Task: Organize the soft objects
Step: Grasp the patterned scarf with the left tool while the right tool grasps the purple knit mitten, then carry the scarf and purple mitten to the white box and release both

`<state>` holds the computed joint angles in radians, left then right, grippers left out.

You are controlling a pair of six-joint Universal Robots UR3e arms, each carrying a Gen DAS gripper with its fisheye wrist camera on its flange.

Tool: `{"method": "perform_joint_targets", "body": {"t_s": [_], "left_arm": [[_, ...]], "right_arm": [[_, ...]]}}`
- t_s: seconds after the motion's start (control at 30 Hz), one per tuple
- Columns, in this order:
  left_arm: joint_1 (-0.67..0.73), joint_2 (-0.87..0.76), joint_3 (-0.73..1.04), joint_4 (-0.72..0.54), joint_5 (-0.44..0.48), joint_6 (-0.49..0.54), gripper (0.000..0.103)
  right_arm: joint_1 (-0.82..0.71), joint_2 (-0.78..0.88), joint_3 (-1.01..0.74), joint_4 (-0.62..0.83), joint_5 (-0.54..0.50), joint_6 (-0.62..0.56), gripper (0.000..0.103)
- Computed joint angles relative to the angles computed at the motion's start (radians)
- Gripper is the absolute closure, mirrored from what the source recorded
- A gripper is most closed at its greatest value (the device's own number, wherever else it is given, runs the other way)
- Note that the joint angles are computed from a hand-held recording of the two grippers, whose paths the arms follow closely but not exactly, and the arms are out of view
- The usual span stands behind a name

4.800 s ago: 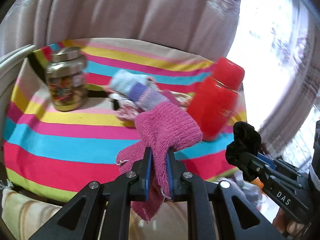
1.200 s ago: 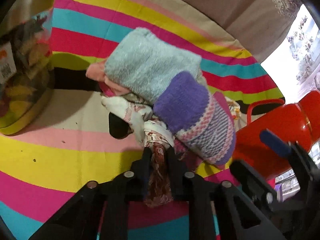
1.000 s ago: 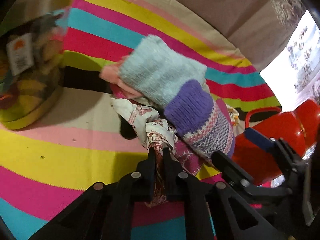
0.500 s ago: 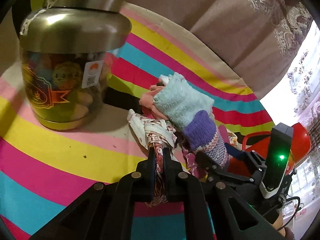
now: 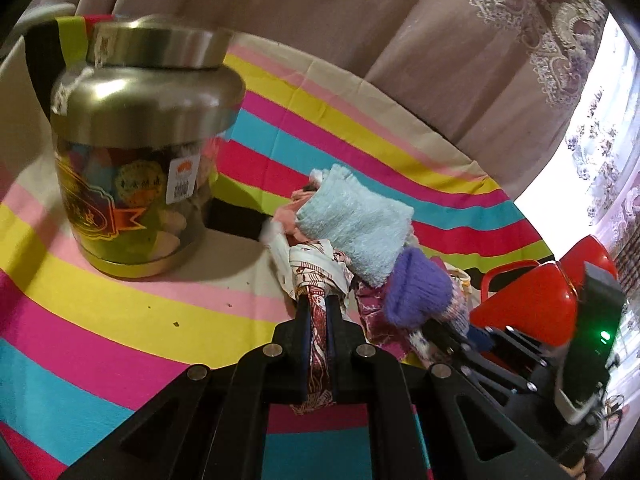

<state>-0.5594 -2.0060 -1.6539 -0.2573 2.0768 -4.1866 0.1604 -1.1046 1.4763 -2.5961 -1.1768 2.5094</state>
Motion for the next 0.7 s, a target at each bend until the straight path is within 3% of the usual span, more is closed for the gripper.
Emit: {"method": "perform_joint_targets", "body": {"t_s": [0.37,0.53,0.7], "left_arm": [[-0.101,0.018,0.076,-0.069,0.085,-0.025,0.096],[-0.178,-0.018,0.199,-0.142,0.125,-0.024,0.096],[-0.254,-0.098,0.386,-0.239,0.154,-0.023,0.096]], "right_arm": [[-0.136,-0.305,0.246,0.103,0.144,-0.05,0.081],[-0.244,-0.449,0.331,0.197,0.219,-0.107,0.081],[-0.425,-0.629,0.41,0.389,0.314,-0.24,0.081]]}}
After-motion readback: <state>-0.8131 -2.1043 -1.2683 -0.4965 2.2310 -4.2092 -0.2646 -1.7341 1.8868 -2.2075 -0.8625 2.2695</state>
